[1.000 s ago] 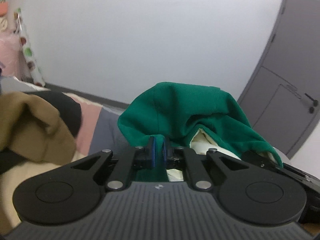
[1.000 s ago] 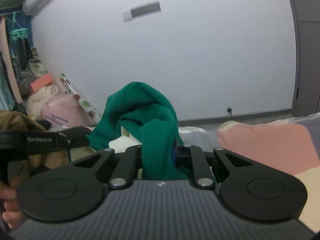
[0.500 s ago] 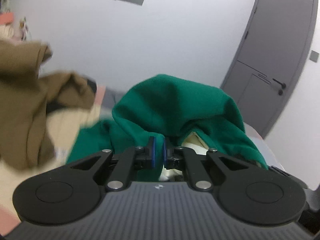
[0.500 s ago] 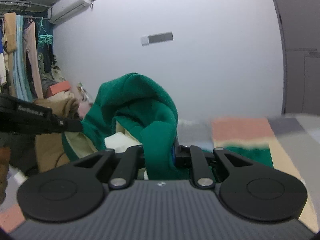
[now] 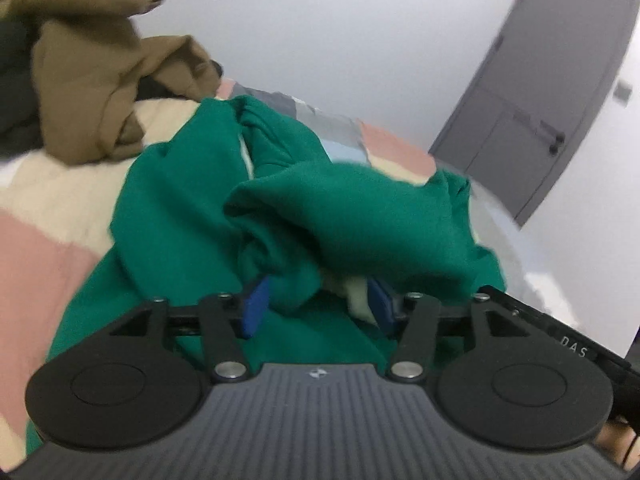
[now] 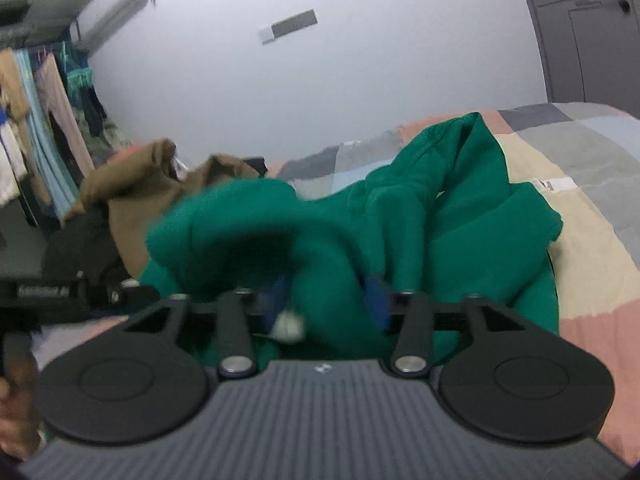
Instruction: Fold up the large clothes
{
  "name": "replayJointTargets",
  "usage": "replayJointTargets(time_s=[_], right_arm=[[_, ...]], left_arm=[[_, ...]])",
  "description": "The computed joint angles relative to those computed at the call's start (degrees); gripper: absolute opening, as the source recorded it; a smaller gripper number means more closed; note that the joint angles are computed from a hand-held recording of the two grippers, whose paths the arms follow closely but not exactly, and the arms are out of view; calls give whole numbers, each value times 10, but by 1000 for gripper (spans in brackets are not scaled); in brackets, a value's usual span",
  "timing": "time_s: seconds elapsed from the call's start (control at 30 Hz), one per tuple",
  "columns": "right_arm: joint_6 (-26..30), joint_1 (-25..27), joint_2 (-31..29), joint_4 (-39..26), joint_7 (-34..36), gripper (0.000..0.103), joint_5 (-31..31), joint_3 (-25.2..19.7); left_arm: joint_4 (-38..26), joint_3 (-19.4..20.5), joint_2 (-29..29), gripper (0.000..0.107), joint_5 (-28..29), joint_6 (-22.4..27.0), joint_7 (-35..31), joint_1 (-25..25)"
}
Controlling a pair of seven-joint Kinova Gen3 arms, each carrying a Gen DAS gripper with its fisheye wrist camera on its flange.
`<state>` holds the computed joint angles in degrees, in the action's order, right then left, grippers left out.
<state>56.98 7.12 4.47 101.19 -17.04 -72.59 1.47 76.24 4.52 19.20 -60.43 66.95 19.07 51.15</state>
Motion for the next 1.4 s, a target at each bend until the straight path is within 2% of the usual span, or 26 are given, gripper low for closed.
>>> replayJointTargets(time_s=[0.07, 0.13, 0.17, 0.2, 0.27, 0.3, 0.4, 0.57, 0.73, 0.9, 0.97, 1.07, 1.13, 1.27, 1.4], right_arm=[[16, 7, -2, 2, 0, 66, -12, 4], [39, 17, -1, 5, -2, 68, -18, 12], [50, 23, -2, 8, 2, 68, -25, 14], [53, 23, -5, 9, 2, 73, -30, 14], [52, 17, -7, 3, -5, 80, -27, 11], [51, 13, -7, -3, -9, 80, -21, 9], [42, -6, -7, -17, -21, 80, -7, -3], [3, -40, -9, -19, 5, 79, -18, -22], [-59, -82, 0, -27, 5, 79, 12, -43], [-102, -116, 14, -34, -9, 80, 86, -63], [-121, -130, 13, -30, -17, 80, 118, -67], [-161, -132, -1, -4, 20, 79, 125, -85], [-176, -145, -8, 1, 16, 71, 138, -81], [-191, -167, -28, -5, -38, 28, 202, -72], [-167, -158, -53, -3, -23, 15, 176, -54]], left_arm=[[29, -24, -16, 61, -7, -7, 45, 34], [41, -13, -20, 61, -22, 10, 59, 38], [38, 8, -18, 61, -31, 30, 53, 30], [29, 19, -14, 61, -31, 49, 37, 25], [14, 20, -9, 61, -20, 71, 10, 26], [19, 31, -13, 61, -25, 68, 11, 15], [25, 24, -18, 61, -12, 55, 3, 9], [24, 27, -11, 61, 5, 72, -5, 9], [35, 25, -15, 61, 12, 78, -5, 7], [76, 23, -33, 61, -18, 72, 44, 26], [76, 39, -32, 61, -17, 83, 45, 17], [85, 43, -37, 61, -22, 86, 59, 16], [98, 47, -44, 61, -32, 82, 81, 16], [102, 57, -45, 61, -50, 90, 91, 19], [108, 62, -48, 61, -63, 106, 117, 26]])
